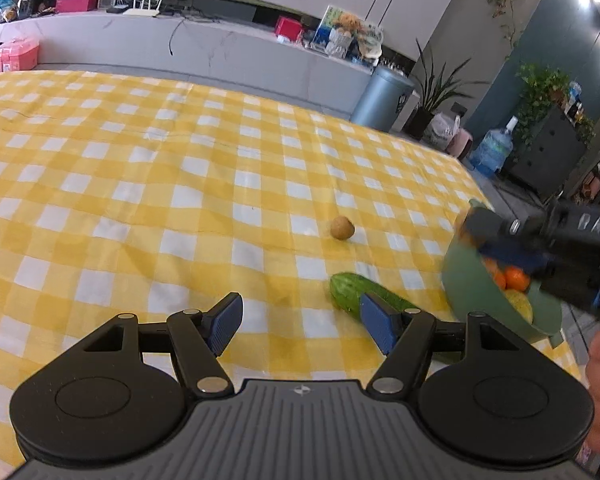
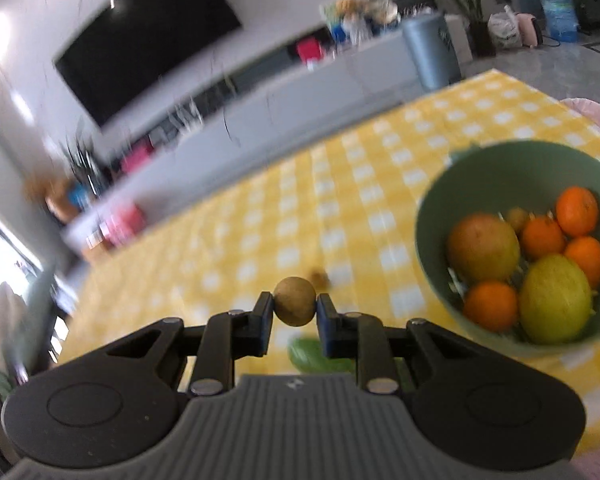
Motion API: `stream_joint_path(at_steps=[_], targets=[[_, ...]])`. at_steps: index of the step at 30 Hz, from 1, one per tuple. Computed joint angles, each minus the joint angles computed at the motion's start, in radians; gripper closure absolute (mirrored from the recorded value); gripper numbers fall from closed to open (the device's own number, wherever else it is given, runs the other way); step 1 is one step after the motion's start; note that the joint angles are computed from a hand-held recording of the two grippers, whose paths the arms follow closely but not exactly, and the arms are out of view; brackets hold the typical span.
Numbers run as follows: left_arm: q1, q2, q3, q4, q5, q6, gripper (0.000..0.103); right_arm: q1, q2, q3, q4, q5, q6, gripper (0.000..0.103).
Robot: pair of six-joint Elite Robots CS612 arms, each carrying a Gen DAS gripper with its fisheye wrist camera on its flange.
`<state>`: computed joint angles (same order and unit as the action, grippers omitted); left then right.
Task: Organize fruits
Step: 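Grasp a kiwi with the right tool while the left tool approaches the last kiwi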
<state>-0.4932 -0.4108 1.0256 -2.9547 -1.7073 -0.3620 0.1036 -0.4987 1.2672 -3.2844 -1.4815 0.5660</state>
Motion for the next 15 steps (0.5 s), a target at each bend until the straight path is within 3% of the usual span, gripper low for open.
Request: stream_joint_path(at_steps=[3,6,9,12,15], targets=[[-0.005,-0.001,-0.012,0.042,0.022,0.035,0.024,0.001,0.009,0.000,-0.045,0.001,-0.088,0.084],[-0.008,0.010,-0.041,0.062,0.030,0.084,0.024,0.012,0.005,-0.007,0.020,-0.098,-0.114,0.084],[-0.011,0.039,-0.113,0.136,0.031,0.119,0.024,0.010,0.004,0.004,-0.002,-0.147,-0.118,0.084],[-0.012,0.079,-0.192,0.183,0.013,0.119,0.025,0.022,0.004,0.005,-0.033,-0.256,-0.192,0.084],[-0.015,0.121,-0.271,0.210,-0.009,0.150,0.026,0.014,-0.003,0.026,-0.089,-0.238,-0.170,0.084]])
